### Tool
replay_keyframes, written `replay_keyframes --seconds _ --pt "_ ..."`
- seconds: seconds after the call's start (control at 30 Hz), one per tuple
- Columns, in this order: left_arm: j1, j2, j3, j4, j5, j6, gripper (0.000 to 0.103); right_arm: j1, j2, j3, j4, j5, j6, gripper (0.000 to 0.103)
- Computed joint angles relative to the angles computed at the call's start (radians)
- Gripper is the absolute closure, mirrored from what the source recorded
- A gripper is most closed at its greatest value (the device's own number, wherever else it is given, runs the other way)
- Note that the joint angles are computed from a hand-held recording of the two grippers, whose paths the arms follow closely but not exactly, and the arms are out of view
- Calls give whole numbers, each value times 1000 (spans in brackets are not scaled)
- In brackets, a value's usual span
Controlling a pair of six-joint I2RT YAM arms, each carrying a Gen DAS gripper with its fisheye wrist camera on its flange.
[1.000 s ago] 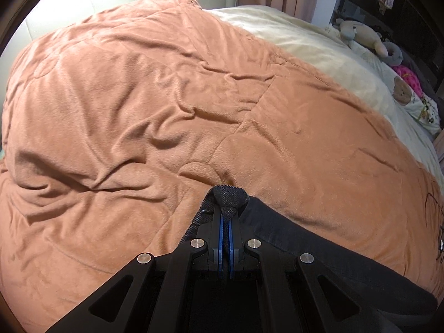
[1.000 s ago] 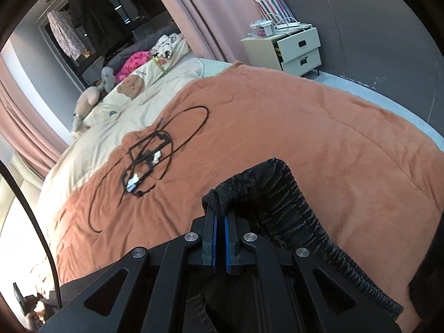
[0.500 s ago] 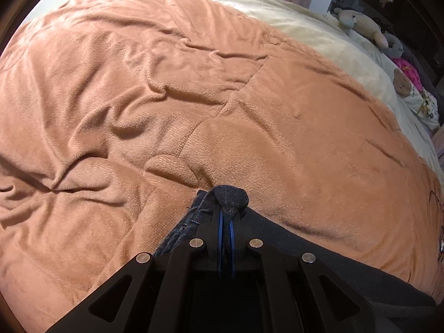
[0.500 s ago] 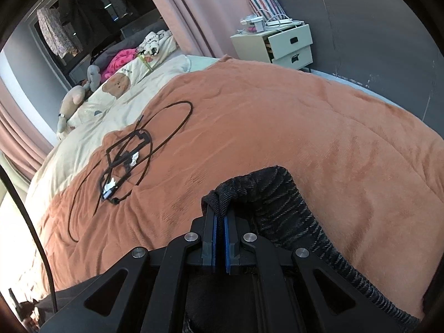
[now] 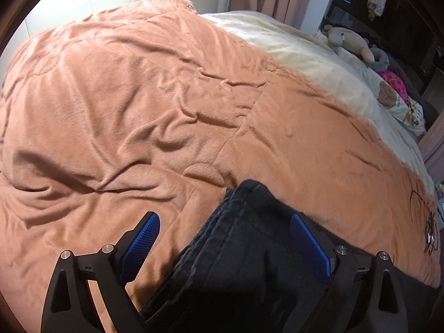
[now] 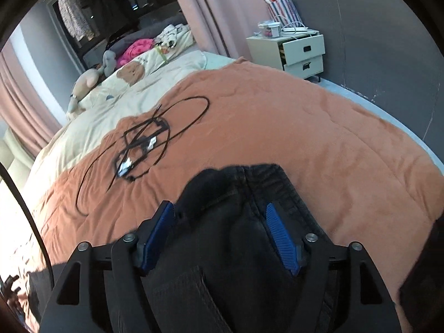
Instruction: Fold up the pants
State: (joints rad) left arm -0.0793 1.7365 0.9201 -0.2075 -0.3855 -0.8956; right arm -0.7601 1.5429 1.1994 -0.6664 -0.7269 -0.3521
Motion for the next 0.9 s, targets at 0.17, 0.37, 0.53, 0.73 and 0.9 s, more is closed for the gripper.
replay_keyframes --seconds 0.17,0.37,0.53,0.73,0.9 --pt "-46 -124 -89 -49 7 -36 24 -105 -42 -1 -141 -41 -173 35" --pt "-126 -278 -194 -113 -12 -126 37 -239 -30 53 -351 -87 -375 35" --pt "-200 -373 -279 -142 -29 -225 40 -332 2 89 -470 -92 -501 35" --pt "-291 -436 -385 -124 -41 -347 47 -412 85 143 -559 -66 -584 35" --pt "-339 -419 -456 -40 -30 -421 52 -437 141 153 -569 -15 -582 35"
